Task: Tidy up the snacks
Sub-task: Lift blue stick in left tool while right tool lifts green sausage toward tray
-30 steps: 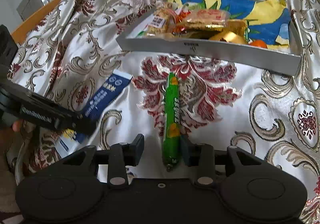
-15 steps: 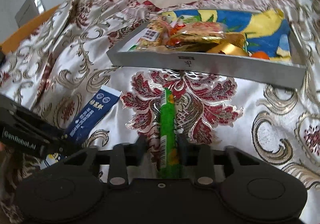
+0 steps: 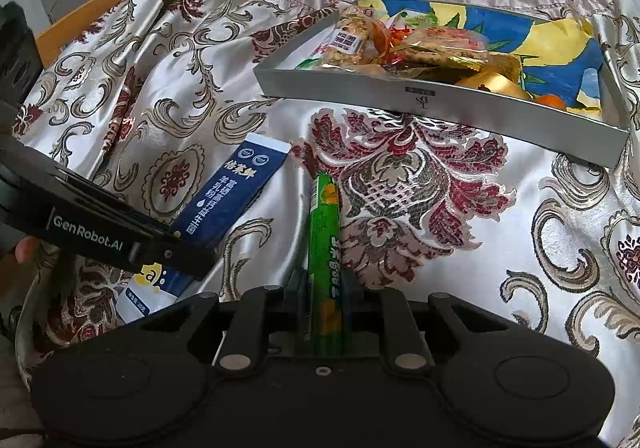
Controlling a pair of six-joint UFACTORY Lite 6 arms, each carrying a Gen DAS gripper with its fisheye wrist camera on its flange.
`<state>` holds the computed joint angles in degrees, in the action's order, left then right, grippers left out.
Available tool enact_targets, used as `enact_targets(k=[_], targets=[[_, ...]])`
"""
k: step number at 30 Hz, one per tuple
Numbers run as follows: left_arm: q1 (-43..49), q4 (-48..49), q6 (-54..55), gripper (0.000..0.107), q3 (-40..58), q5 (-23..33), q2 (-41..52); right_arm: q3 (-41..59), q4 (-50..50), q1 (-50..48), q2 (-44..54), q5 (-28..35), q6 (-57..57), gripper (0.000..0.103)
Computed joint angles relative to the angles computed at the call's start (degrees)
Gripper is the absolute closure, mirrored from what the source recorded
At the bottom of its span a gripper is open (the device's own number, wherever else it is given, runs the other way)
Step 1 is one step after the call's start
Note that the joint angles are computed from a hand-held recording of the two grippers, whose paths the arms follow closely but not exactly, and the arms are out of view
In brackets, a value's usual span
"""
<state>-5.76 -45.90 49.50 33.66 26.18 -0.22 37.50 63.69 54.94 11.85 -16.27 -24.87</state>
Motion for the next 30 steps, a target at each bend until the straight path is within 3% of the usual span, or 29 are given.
enact_targets(k=[4,7,11,15,23,30], targets=[[0.2,-1.4,0.7,0.074,-0.1,-0.4,0.2,0.6,-1.8,-0.1,2.1,-1.3,1.8,0.083],[0.7,-2.8,1.7,0.075,-1.0,-0.2,-1.0,3.0,11.1,3.3,3.8,-5.0,-13.9,0.084],[0.0,-4.0,2.4,0.075,-3.3,-1.0,-5.5,7.5,29.1,10.2,7.1,-14.4,-36.8,0.085],[-2.2,-2.5,1.1,0.075,-6.1,-4.2,-11.3,11.3,36.9,15.8,10.4,-25.6,-48.8,0.085],[-3.7,-9.9,6.9,0.075,-9.7,-9.2,-19.5,8.6,33.8,17.8,6.6,-35.4,-44.6,0.085],[-3.3,-28.8,20.4,0.075,-9.1,-11.1,-23.7,6.4,29.0,18.0,2.8,-41.9,-38.9,0.085]])
